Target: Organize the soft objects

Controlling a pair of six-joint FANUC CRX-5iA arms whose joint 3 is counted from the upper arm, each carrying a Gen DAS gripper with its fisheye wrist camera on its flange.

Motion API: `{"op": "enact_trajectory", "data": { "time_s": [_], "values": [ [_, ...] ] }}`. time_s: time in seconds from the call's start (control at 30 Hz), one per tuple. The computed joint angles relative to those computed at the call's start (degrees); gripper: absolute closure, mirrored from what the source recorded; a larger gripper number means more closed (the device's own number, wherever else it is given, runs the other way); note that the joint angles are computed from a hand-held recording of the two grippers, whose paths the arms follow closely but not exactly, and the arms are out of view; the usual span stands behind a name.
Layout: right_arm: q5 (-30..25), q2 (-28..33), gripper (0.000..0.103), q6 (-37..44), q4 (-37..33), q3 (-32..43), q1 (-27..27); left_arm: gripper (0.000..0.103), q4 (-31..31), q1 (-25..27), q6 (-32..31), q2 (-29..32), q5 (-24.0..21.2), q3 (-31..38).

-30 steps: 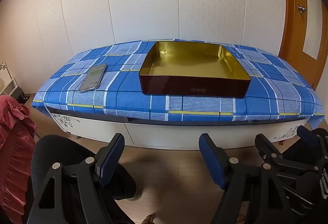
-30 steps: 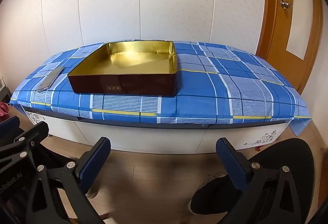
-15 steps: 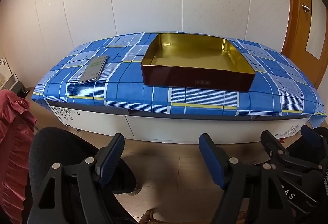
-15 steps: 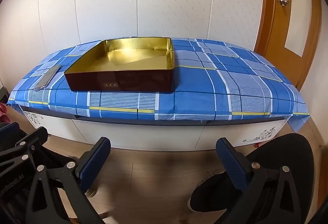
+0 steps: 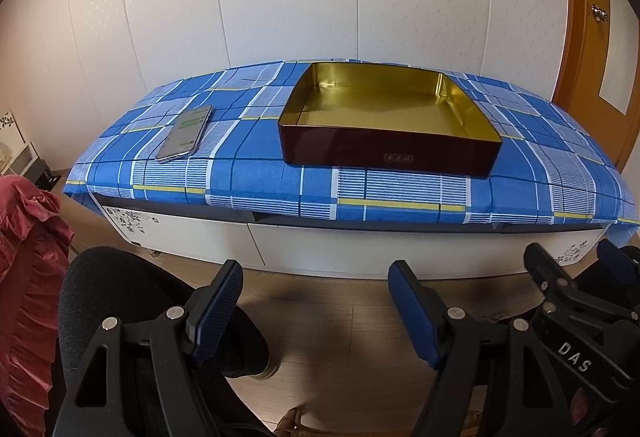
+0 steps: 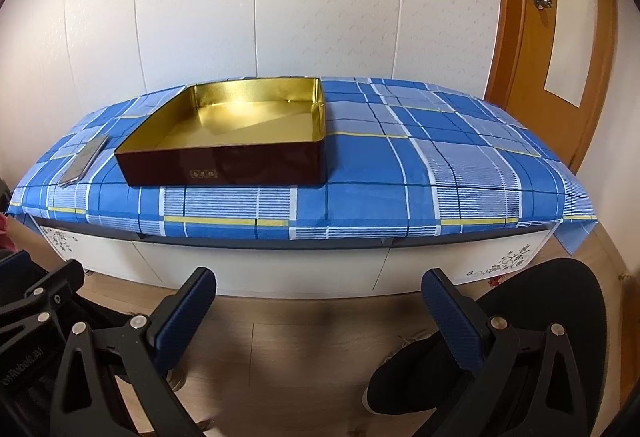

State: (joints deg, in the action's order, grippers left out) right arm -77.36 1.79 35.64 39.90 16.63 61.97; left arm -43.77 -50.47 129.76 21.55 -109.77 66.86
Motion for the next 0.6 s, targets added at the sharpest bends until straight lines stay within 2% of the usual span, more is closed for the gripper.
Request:
{"op": "enact_trajectory", "data": {
  "time_s": [0.6],
  "values": [
    [0.23,0.19,0.000,0.18,0.11,0.17,0.11,0.027,0.94,0.45,0.47,-0.18,0.07,-0.69]
  ]
}}
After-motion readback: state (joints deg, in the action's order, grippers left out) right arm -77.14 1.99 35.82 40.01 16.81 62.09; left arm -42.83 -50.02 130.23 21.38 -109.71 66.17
